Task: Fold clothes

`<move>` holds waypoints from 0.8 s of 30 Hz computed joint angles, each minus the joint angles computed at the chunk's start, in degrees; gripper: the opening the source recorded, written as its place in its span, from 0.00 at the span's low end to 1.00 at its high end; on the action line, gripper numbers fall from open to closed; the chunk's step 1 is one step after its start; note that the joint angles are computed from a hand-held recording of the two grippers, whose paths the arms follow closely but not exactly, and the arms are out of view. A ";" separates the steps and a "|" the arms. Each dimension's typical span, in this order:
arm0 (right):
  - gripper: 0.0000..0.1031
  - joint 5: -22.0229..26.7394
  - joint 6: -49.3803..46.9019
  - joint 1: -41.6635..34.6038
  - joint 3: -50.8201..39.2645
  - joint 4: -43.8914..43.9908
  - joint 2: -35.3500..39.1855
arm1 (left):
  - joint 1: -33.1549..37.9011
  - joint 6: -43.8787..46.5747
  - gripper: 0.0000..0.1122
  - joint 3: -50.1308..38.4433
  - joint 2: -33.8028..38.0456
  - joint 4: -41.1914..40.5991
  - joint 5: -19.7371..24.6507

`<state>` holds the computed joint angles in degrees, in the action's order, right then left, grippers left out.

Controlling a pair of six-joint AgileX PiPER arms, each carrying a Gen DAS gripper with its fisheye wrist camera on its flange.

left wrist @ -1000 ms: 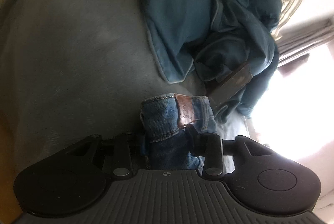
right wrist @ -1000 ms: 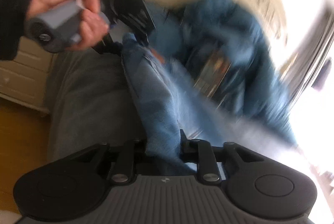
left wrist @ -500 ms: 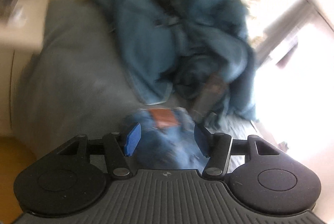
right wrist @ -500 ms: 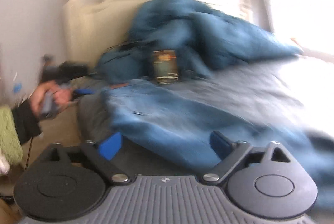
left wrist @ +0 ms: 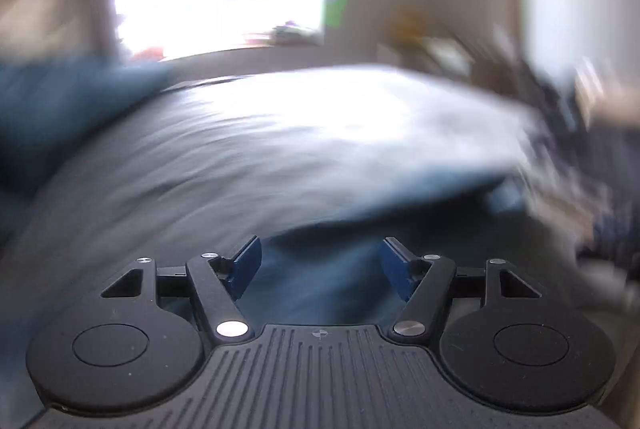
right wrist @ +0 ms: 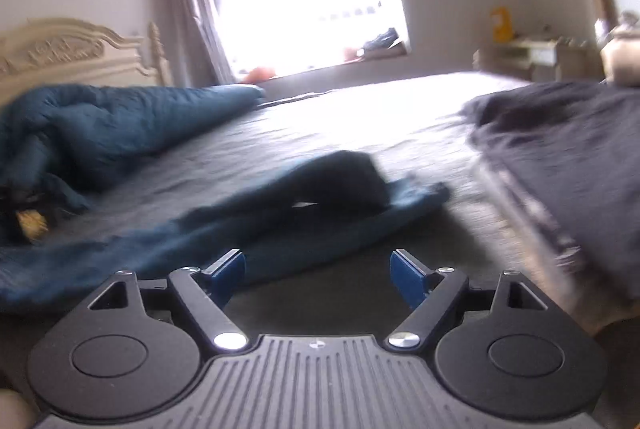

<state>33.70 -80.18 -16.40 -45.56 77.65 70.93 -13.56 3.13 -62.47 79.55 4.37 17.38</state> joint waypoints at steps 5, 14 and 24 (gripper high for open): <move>0.81 2.97 -9.49 -5.92 3.01 4.24 1.76 | -13.85 -7.03 0.60 -20.27 20.93 25.19 6.30; 0.80 1.59 -22.53 -6.05 1.97 12.08 8.20 | -8.22 11.65 0.49 -59.68 42.88 -8.00 21.68; 0.82 2.26 -9.04 -2.71 -4.82 7.18 13.61 | 3.13 -10.91 0.58 -68.94 47.69 -12.80 23.77</move>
